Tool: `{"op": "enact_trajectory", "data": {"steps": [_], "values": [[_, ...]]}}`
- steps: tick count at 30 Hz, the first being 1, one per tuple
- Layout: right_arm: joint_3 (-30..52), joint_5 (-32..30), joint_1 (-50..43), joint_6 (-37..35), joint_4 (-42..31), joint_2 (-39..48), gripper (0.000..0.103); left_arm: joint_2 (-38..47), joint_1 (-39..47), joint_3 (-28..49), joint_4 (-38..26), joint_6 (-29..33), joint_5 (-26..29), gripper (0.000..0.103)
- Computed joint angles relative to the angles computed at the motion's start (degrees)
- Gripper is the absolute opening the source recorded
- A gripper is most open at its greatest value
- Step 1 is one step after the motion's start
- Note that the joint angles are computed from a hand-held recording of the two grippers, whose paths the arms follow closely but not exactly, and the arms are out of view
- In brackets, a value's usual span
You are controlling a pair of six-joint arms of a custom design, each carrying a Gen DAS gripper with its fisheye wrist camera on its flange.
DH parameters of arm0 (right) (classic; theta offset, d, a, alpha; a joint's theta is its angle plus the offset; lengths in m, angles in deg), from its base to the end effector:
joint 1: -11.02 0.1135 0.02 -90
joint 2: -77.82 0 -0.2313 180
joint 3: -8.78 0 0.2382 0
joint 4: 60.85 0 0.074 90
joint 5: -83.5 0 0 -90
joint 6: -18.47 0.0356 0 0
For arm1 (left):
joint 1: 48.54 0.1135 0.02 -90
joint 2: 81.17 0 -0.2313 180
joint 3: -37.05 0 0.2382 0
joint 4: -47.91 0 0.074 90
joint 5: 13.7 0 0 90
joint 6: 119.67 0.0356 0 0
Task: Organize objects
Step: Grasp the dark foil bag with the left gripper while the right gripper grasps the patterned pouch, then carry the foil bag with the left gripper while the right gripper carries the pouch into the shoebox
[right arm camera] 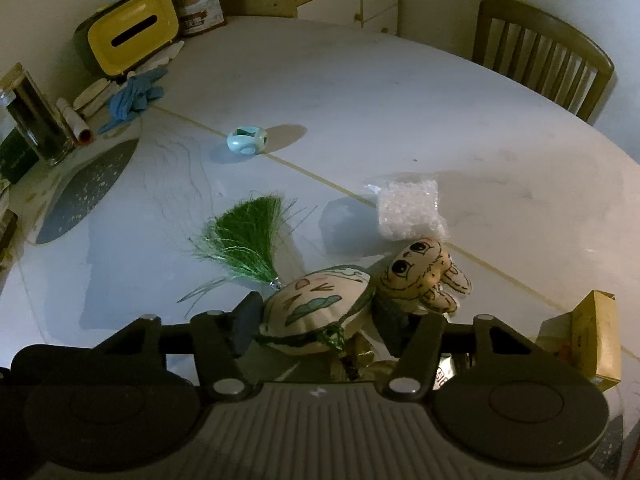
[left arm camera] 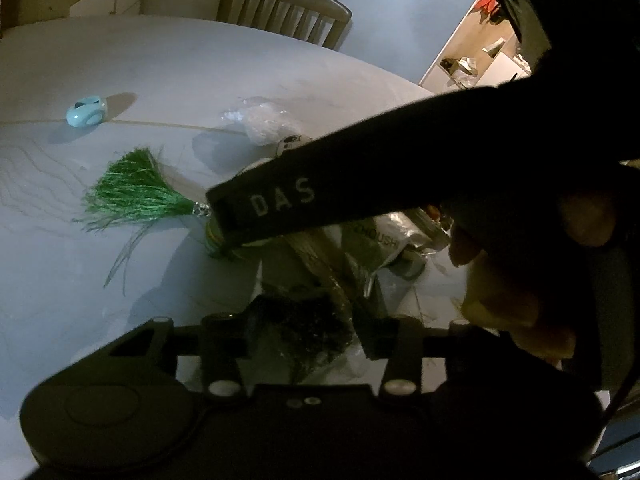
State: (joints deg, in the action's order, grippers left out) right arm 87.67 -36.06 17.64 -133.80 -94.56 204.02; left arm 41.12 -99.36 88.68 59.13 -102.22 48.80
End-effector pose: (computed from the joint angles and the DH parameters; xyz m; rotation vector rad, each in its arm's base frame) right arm 0.3302 0.0560 0.0214 -1.5823 2.2076 0.5341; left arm 0.1872 -0.2037 -0.0066 -0.6249 2.3838 -0.3060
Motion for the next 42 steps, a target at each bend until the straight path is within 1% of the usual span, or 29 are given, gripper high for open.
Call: {"op": "enact_trajectory", "data": {"steps": [4, 8, 11, 13, 16, 21, 26, 27, 30, 33, 36, 42], "values": [[-0.8, -0.4, -0.3, 0.7, 0.6, -0.5, 0.055, -0.7, -0.7, -0.5, -0.4, -1.1, -0.2, 0.038], [-1.5, -1.9, -1.6, 1.0, 0.1, -1.9, 0.053, -2.1, -1.2, -0.7, -1.4, -1.9, -0.2, 0.038], [-1.4, -3.4, -2.8, 1.2, -1.4, -3.3, 0.053, -5.1, -3.0, -2.0, -2.9, -3.5, -2.0, 0.038], [-1.1, -4.9, -4.1, 0.7, -3.6, -4.4, 0.053, -7.9, -4.7, -2.5, -5.4, -5.0, -3.3, 0.038], [-1.0, -7.5, -6.7, -1.0, -7.0, -6.7, 0.053, -10.7, -5.2, -3.2, -7.0, -5.2, -4.1, 0.038], [0.3, -10.8, -11.7, -4.3, -13.6, -9.6, 0.053, -15.1, -5.2, -3.8, -10.1, -4.5, -3.6, 0.037], [4.0, -13.8, -18.0, -8.9, -21.9, -11.1, 0.053, -19.1, -5.8, -2.1, -14.4, -3.6, -3.0, 0.037], [5.1, -14.1, -19.3, -10.1, -23.8, -11.1, 0.053, -19.3, -5.5, -1.8, -14.3, -3.2, -2.5, 0.037], [9.1, -15.3, -23.3, -13.6, -29.4, -10.7, 0.053, -20.5, -5.9, 0.3, -17.0, -2.8, -2.1, 0.037], [15.1, -16.6, -27.4, -16.9, -36.0, -8.4, 0.053, -20.1, -5.7, 4.1, -19.7, -1.4, -1.4, 0.037], [20.6, -17.8, -31.1, -18.1, -39.6, -6.2, 0.053, -19.0, -5.5, 8.2, -21.7, 0.5, -0.3, 0.037], [39.6, -19.6, -37.3, -21.7, -51.7, 3.7, 0.053, -13.9, -5.0, 21.4, -28.6, 5.3, 1.0, 0.038]]}}
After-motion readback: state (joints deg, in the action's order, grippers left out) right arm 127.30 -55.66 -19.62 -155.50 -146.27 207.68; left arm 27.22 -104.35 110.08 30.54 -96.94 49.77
